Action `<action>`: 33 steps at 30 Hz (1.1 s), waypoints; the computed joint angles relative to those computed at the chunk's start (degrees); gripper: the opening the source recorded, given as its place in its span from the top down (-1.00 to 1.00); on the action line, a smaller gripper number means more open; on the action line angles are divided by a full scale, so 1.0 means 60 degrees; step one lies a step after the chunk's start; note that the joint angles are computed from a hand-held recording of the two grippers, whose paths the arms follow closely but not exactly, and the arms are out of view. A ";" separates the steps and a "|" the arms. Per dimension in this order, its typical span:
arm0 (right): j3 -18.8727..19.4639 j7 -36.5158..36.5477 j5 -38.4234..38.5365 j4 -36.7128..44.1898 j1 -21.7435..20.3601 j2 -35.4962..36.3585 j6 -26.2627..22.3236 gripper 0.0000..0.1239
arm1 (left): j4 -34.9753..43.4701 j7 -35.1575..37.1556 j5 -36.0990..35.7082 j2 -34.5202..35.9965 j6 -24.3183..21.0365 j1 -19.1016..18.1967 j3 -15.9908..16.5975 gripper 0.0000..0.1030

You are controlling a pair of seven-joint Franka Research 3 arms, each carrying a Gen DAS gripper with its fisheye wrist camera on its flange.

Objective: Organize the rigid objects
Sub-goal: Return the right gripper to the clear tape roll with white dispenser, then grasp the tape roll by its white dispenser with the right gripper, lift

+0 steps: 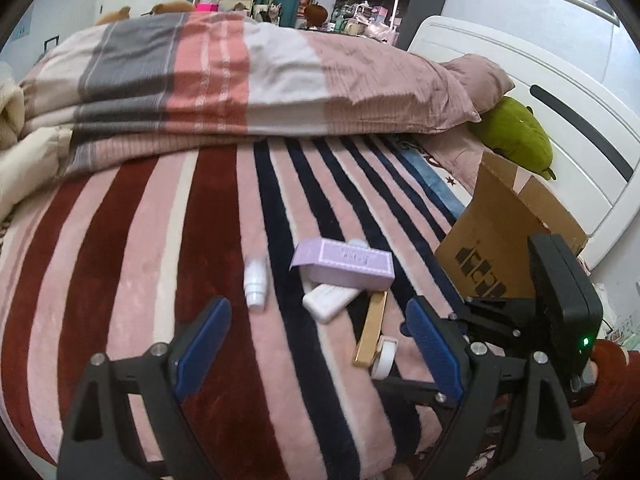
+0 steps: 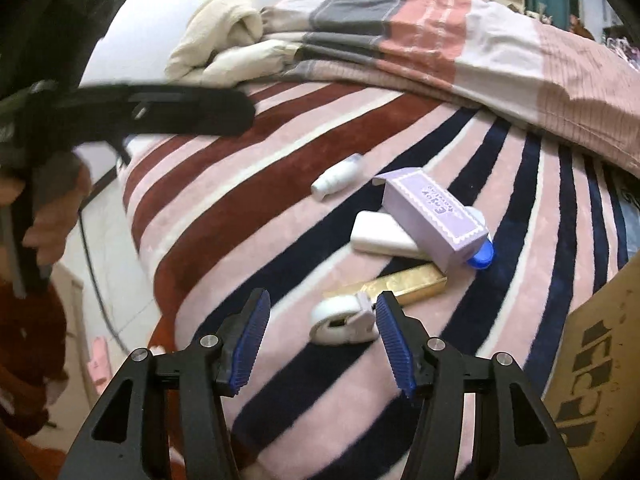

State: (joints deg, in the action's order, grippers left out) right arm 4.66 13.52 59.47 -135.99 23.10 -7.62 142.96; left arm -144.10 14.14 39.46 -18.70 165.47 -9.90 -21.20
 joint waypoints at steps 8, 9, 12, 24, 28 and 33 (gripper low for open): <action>0.0068 0.0812 -0.1277 -0.0015 -0.0098 0.0084 0.0269 0.50 | 0.0015 -0.0086 0.0190 0.0048 0.0138 0.0053 -0.0038 -0.70; 0.0010 0.0853 -0.1415 -0.0055 -0.0144 0.0034 0.0109 0.50 | 0.0034 -0.0098 0.0206 0.0078 0.0136 0.0061 -0.0053 -0.70; -0.0100 0.0935 -0.1746 -0.0166 -0.0275 0.0029 -0.0235 0.42 | 0.0066 -0.0118 0.0209 0.0183 0.0278 0.0084 -0.0018 -0.70; 0.0064 -0.0165 -0.1301 -0.0670 -0.0124 0.0059 0.0808 0.79 | 0.0199 0.0351 -0.0237 0.0320 -0.0139 -0.0411 0.0169 -0.70; -0.0161 -0.0248 -0.1185 -0.0506 -0.0153 -0.0398 0.0066 0.82 | 0.0228 0.0808 -0.0602 0.0368 0.0010 -0.0620 0.0285 -0.70; -0.0046 0.0601 -0.2098 -0.0240 -0.0211 -0.0212 0.0197 0.32 | 0.0418 0.0724 -0.0493 0.0408 0.0060 -0.0481 0.0138 -0.70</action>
State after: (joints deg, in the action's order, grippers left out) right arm 4.38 17.12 46.88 -137.43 21.83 -8.89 144.14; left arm -141.59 18.48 36.50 -16.25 165.83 -12.79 -20.37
